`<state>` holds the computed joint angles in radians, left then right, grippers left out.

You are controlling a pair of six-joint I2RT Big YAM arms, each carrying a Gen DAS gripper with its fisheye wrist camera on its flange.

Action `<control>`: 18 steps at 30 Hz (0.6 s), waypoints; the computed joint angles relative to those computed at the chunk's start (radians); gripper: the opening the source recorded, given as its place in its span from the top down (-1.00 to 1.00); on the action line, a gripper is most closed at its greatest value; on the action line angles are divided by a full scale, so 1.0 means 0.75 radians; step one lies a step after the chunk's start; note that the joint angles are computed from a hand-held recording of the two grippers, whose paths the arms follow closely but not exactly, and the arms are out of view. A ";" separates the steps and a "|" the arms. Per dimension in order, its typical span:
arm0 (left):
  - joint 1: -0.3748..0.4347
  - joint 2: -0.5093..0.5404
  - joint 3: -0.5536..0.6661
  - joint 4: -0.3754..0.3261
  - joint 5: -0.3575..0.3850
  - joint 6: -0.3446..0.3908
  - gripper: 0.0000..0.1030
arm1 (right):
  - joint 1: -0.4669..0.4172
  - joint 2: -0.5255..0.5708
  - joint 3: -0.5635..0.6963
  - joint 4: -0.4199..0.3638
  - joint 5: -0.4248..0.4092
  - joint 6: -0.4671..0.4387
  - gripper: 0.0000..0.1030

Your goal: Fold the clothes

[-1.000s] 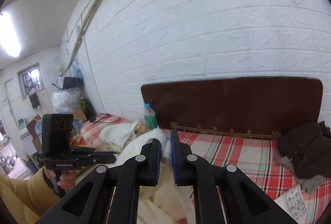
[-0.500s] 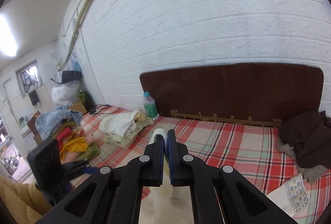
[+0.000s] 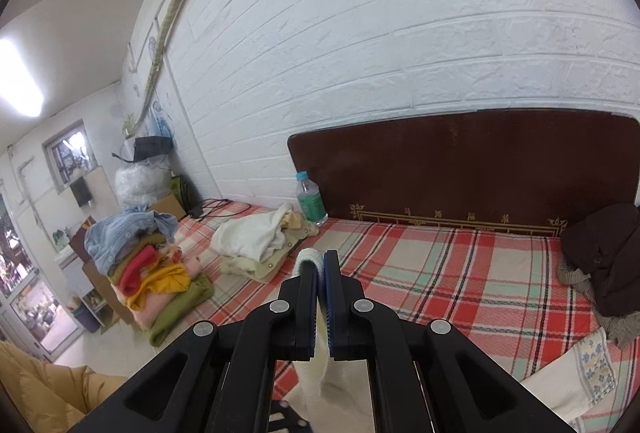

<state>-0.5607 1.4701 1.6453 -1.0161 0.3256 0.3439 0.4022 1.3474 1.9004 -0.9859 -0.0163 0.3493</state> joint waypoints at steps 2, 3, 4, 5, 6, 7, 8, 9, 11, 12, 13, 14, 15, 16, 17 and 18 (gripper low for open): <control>0.057 0.024 0.031 0.011 0.039 -0.116 0.77 | -0.011 0.012 -0.008 -0.032 -0.001 -0.010 0.89; 0.093 0.038 0.054 0.010 0.077 -0.174 0.77 | -0.024 0.016 -0.019 -0.045 -0.012 -0.007 0.89; 0.128 0.054 0.078 0.009 0.113 -0.234 0.77 | -0.047 0.013 -0.046 -0.047 -0.052 0.004 0.88; 0.159 0.075 0.107 -0.002 0.149 -0.275 0.77 | -0.070 0.008 -0.079 -0.056 -0.067 0.019 0.79; 0.183 0.088 0.124 -0.007 0.155 -0.306 0.77 | -0.091 0.003 -0.112 -0.069 -0.067 0.034 0.67; 0.206 0.102 0.141 -0.012 0.159 -0.336 0.77 | -0.114 -0.007 -0.155 -0.079 -0.069 0.049 0.40; 0.216 0.121 0.152 -0.014 0.169 -0.364 0.77 | -0.137 -0.018 -0.201 -0.089 -0.073 0.063 0.15; 0.235 0.138 0.169 -0.031 0.186 -0.389 0.77 | -0.160 -0.032 -0.253 -0.099 -0.070 0.088 0.07; 0.259 0.155 0.186 -0.069 0.226 -0.405 0.77 | -0.199 -0.068 -0.373 -0.107 -0.114 0.127 -0.23; 0.267 0.163 0.190 -0.090 0.247 -0.398 0.77 | -0.207 -0.086 -0.432 -0.106 -0.132 0.144 -0.28; 0.274 0.171 0.195 -0.111 0.269 -0.390 0.77 | -0.208 -0.102 -0.486 -0.104 -0.152 0.158 -0.36; 0.281 0.180 0.200 -0.132 0.290 -0.382 0.76 | -0.200 -0.114 -0.530 -0.096 -0.177 0.172 -0.42; 0.289 0.188 0.206 -0.154 0.310 -0.373 0.72 | -0.191 -0.124 -0.569 -0.085 -0.202 0.186 -0.44; 0.282 0.194 0.208 -0.189 0.305 -0.340 0.64 | -0.181 -0.133 -0.608 -0.074 -0.228 0.199 -0.44; 0.275 0.200 0.210 -0.225 0.298 -0.306 0.31 | -0.163 -0.141 -0.634 -0.054 -0.234 0.203 -0.44; 0.271 0.196 0.204 -0.240 0.311 -0.278 -0.19 | -0.142 -0.150 -0.655 -0.030 -0.232 0.202 -0.44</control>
<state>-0.3576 1.6174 1.7983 -1.1963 0.5586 0.1358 0.2956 1.2352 1.4091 -1.0087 -0.1902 0.5008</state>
